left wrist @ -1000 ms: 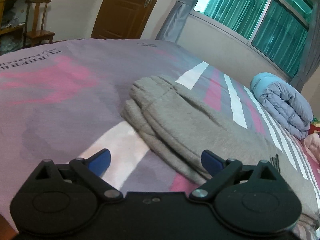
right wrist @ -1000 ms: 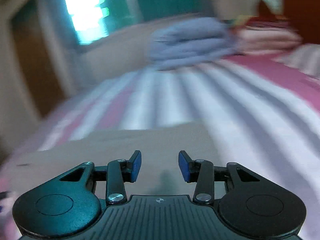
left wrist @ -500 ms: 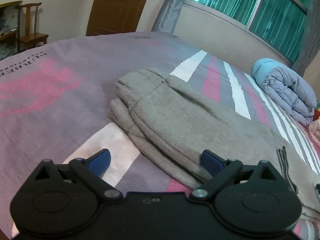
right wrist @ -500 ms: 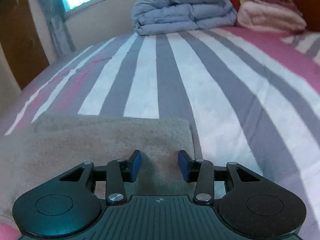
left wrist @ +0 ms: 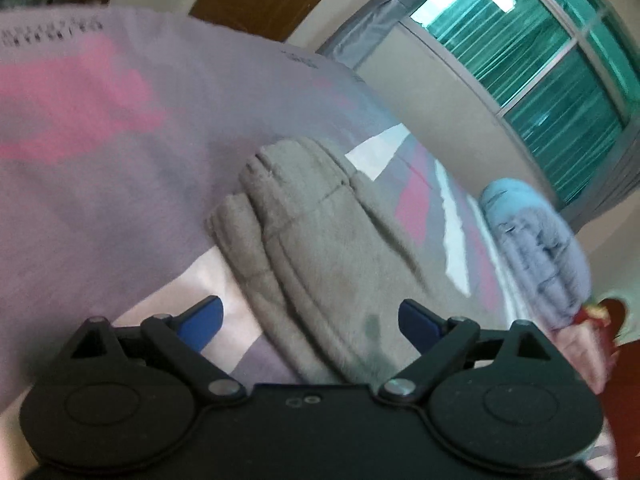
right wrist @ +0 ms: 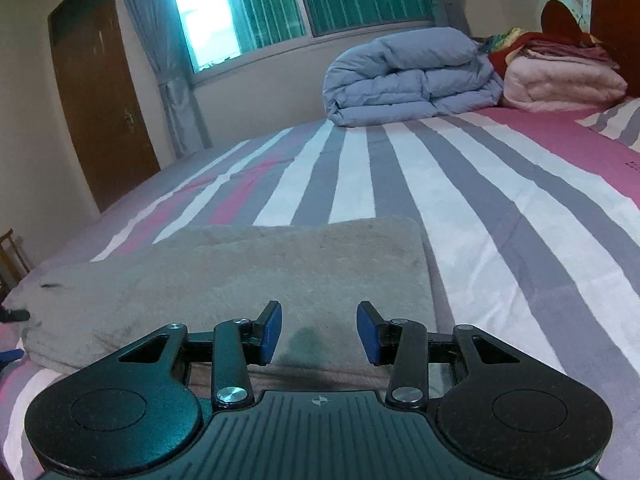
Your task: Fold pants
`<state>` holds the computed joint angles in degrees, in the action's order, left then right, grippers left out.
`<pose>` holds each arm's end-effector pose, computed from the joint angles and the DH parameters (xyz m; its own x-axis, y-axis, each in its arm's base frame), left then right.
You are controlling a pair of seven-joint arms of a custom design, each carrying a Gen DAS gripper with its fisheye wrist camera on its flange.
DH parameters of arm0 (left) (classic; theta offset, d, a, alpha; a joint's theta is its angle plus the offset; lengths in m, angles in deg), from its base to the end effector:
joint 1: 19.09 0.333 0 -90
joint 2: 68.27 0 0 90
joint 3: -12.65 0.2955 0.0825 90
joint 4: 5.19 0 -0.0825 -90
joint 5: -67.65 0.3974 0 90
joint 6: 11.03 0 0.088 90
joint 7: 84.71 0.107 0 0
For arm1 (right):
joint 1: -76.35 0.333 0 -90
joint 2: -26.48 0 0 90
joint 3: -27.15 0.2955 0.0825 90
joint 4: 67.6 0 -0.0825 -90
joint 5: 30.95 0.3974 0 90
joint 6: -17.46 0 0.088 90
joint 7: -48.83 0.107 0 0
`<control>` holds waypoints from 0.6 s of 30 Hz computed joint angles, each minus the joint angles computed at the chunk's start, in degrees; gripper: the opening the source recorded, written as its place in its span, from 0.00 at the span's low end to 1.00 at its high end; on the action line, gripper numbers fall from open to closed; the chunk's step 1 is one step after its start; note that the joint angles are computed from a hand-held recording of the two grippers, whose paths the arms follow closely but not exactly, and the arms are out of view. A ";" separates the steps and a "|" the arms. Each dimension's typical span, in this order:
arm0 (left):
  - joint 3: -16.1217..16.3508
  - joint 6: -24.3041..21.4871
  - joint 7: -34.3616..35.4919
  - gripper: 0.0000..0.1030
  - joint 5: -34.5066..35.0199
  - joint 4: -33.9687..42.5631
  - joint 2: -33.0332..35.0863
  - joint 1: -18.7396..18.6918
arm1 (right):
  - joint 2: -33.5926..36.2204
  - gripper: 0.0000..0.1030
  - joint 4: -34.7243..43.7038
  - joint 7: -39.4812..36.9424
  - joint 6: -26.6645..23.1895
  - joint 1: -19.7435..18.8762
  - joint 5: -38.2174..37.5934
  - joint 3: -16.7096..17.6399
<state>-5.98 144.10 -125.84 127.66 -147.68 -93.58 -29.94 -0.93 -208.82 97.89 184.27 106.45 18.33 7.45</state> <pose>0.3926 -0.2622 0.4665 0.4664 -0.6411 0.6095 -0.3179 -0.7645 -0.5608 0.4739 0.0275 0.5139 0.2685 -0.8958 -0.3541 -0.6130 0.1247 -0.7802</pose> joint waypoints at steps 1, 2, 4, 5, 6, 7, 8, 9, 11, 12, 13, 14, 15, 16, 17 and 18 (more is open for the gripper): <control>0.03 1.96 -1.80 0.85 1.76 -0.36 0.07 1.20 | -0.61 0.41 -0.57 0.51 0.39 -0.74 -0.60 0.78; -0.13 4.08 -4.41 0.85 4.49 -0.63 0.20 2.70 | -0.64 0.41 -0.62 1.57 1.16 -0.36 -1.64 0.39; -0.67 6.52 -8.15 0.84 9.30 -0.45 0.91 5.08 | -3.13 0.41 -3.01 4.21 1.35 -2.33 -2.47 2.16; -0.84 6.93 -9.19 0.84 11.23 0.06 1.68 5.78 | -3.53 0.41 -3.33 5.68 1.79 -2.39 -2.96 2.00; -0.84 6.88 -9.53 0.85 12.42 0.66 2.45 6.06 | -3.64 0.41 -3.53 7.59 2.09 -2.91 -3.91 2.19; -0.83 6.65 -9.83 0.85 13.50 1.35 3.31 6.24 | -3.75 0.41 -3.70 9.91 1.98 -3.98 -5.37 2.83; -0.82 6.56 -10.84 0.85 15.08 1.94 4.00 6.42 | -3.68 0.41 -3.74 11.78 2.11 -4.62 -6.41 2.98; -0.73 6.40 -12.49 0.84 17.27 2.43 4.58 6.60 | -3.88 0.41 -3.87 13.50 2.22 -5.20 -7.44 3.13; -0.67 2.93 -9.72 0.35 14.04 2.52 5.21 5.67 | -4.06 0.41 -3.90 17.25 1.87 -6.88 -9.79 3.61; 0.25 4.03 -12.66 0.28 14.88 1.57 4.25 4.93 | -4.14 0.41 -3.86 19.10 1.58 -7.79 -11.02 3.82; -0.82 4.43 -17.46 0.24 18.57 1.10 3.46 5.94 | -4.26 0.41 -3.84 20.76 1.52 -8.46 -12.03 3.85; -1.44 2.93 -18.35 0.23 20.30 0.94 2.83 5.55 | -4.48 0.41 -3.81 22.30 1.53 -9.00 -12.83 3.64; -1.98 1.26 -18.02 0.22 20.45 0.67 2.12 4.98 | -4.73 0.41 -3.77 23.93 1.57 -9.66 -13.65 3.50; -2.29 -0.10 -19.08 0.22 20.78 0.36 1.37 4.39 | -5.08 0.41 -3.81 25.30 1.67 -10.18 -14.42 3.24; -2.73 -1.54 -21.41 0.22 21.95 0.07 0.51 3.89 | -5.50 0.41 -3.87 26.35 1.64 -10.61 -15.30 2.90; -3.38 -3.48 -21.94 0.22 22.46 -0.01 -0.25 3.27 | -5.91 0.41 -3.93 27.29 1.46 -11.22 -16.31 2.49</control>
